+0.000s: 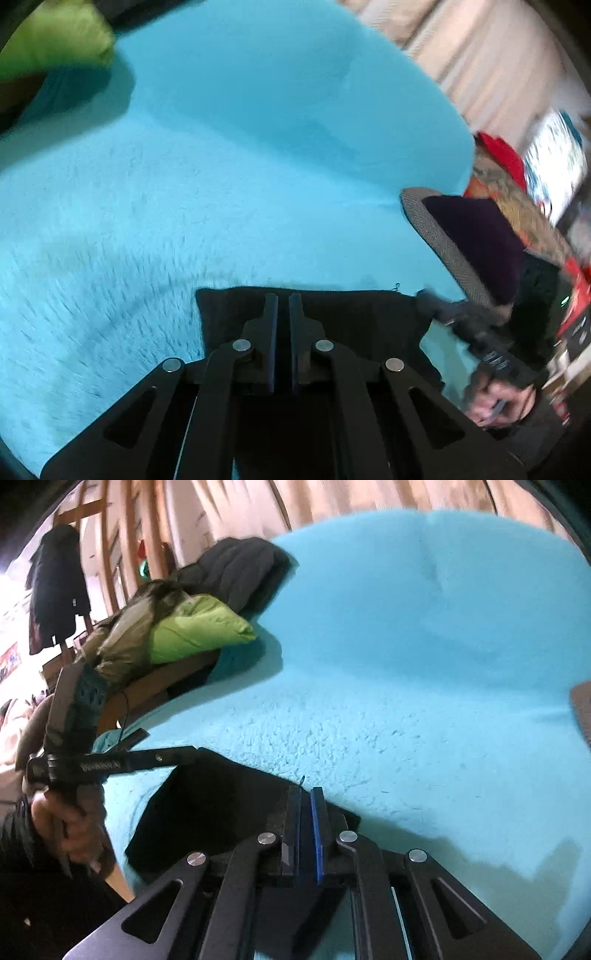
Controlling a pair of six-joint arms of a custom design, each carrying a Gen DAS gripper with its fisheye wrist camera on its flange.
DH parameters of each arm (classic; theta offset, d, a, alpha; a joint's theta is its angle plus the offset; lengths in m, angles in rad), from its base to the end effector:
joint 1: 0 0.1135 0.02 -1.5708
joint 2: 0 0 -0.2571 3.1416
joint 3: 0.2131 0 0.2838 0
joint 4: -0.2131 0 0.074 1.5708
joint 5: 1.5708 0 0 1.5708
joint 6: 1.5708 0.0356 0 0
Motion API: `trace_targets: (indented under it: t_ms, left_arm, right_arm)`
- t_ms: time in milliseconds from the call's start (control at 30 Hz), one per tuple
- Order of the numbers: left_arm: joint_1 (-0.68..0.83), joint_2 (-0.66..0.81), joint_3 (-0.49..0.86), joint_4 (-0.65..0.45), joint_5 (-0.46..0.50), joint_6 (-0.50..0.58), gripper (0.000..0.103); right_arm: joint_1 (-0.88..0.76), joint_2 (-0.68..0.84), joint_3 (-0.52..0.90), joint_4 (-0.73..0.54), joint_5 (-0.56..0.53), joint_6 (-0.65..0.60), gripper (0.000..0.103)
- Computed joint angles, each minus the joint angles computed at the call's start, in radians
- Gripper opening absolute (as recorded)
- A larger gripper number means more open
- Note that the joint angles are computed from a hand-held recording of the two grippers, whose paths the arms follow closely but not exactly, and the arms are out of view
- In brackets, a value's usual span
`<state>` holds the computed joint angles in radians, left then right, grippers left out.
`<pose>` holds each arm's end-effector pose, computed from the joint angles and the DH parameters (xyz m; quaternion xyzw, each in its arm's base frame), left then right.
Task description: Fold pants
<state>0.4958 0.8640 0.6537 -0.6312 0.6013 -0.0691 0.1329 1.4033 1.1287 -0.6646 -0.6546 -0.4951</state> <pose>0.1905 0.0801 0.2327 -0.1473 0.8864 -0.1983 0.3915 0.3151 0.0640 0.2670 -0.3730 0.8252 0.2476 0.3443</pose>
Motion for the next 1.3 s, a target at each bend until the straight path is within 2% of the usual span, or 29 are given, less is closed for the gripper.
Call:
trace_targets:
  t_ms: [67,100,133,200,333,433,467,533,600,633,733,800,867,900,967,1067,1200,1267,1300]
  left_arm:
    - [-0.029,0.067,-0.01,0.038,-0.049,-0.032,0.001]
    - [-0.042,0.086,-0.017,0.054,-0.063,-0.044,0.001]
    - [-0.046,0.103,-0.023,0.078,-0.064,-0.06,0.001]
    - [-0.03,0.121,-0.025,0.087,-0.037,-0.077,0.001]
    - [-0.016,0.097,-0.037,0.077,-0.031,-0.063,0.001]
    - [0.081,0.017,-0.057,0.028,0.045,-0.018,0.001]
    - [0.098,-0.029,-0.063,0.017,0.069,-0.019,0.001]
    - [0.154,-0.12,-0.064,-0.052,0.159,0.031,0.001]
    - [0.192,-0.193,-0.061,-0.132,0.233,0.103,0.002]
    - [0.196,-0.226,-0.059,-0.184,0.238,0.147,0.002]
    - [0.154,-0.234,-0.076,-0.271,0.165,0.204,0.002]
    - [0.092,-0.193,-0.094,-0.247,0.058,0.19,0.001]
    - [0.117,-0.161,-0.085,-0.244,0.092,0.194,0.001]
    - [0.124,-0.145,-0.081,-0.244,0.108,0.193,0.001]
    - [0.138,-0.144,-0.087,-0.243,0.117,0.193,0.001]
    - [0.126,-0.163,-0.092,-0.237,0.101,0.188,0.001]
    - [0.113,-0.175,-0.102,-0.225,0.094,0.171,0.001]
    - [0.11,-0.18,-0.101,-0.224,0.093,0.164,0.001]
    - [0.111,-0.181,-0.102,-0.223,0.097,0.161,0.001]
  right_arm:
    - [0.059,0.087,0.017,0.017,0.144,0.006,0.006]
    - [0.065,0.111,0.006,0.045,0.176,0.019,0.001]
    - [0.05,0.117,-0.019,0.098,0.149,0.037,0.001]
    - [0.039,0.136,-0.008,0.093,0.123,0.066,0.0]
    - [0.059,0.11,-0.022,0.107,0.161,0.058,0.0]
    - [0.029,0.092,0.006,0.058,0.143,0.05,0.002]
    - [0.017,0.064,0.009,0.047,0.126,0.052,0.006]
    - [-0.019,-0.015,-0.004,0.029,0.054,0.039,0.006]
    - [-0.055,-0.053,0.013,-0.053,-0.025,-0.013,0.007]
    - [-0.067,-0.063,0.035,-0.141,-0.064,-0.074,0.007]
    - [-0.068,-0.11,0.027,-0.307,-0.079,-0.244,0.007]
    - [-0.049,-0.138,-0.015,-0.366,-0.051,-0.334,0.007]
    - [-0.027,-0.168,-0.084,-0.334,0.034,-0.363,0.006]
    - [-0.009,-0.156,-0.118,-0.305,0.096,-0.363,0.002]
    - [-0.05,-0.137,-0.14,-0.292,0.029,-0.373,0.001]
    - [-0.065,-0.119,-0.09,-0.358,0.025,-0.358,0.0]
    - [-0.072,-0.19,-0.068,-0.371,-0.013,-0.35,0.008]
    - [-0.043,-0.197,-0.051,-0.354,-0.039,-0.299,0.01]
    - [-0.02,-0.203,-0.061,-0.335,-0.015,-0.287,0.018]
